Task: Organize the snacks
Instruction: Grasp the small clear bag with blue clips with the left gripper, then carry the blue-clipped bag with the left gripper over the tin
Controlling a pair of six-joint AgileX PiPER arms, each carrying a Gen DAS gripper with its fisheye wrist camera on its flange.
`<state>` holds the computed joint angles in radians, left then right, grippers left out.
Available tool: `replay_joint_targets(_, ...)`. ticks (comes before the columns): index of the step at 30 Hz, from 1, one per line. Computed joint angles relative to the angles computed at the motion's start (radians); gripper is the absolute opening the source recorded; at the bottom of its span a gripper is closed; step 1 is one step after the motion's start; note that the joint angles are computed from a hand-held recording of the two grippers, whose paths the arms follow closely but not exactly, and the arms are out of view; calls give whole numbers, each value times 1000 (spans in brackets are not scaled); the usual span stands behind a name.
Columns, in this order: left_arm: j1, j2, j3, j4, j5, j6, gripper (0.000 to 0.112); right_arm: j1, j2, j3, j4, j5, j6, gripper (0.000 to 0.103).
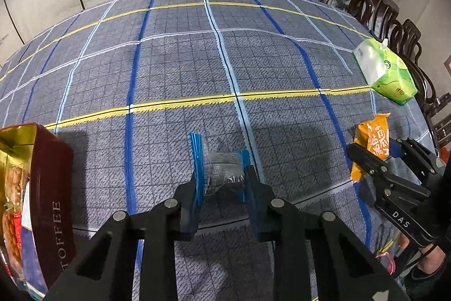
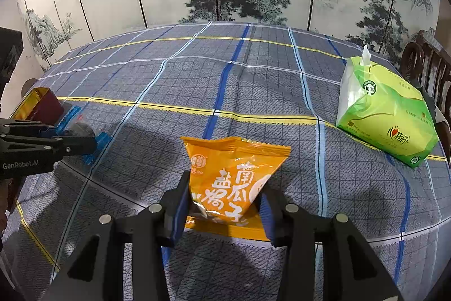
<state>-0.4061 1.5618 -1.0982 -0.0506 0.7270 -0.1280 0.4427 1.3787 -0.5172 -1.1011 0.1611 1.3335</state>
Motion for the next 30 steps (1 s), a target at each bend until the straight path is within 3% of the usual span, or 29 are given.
replay_joint_targets(13,1,-76,52,18,28,-25,24,3,-3,-2,27,8,-29,45)
replay_joint_targets(30,38,-326,87,28,248,-29,24,61,5,-22,15,88,-8,45)
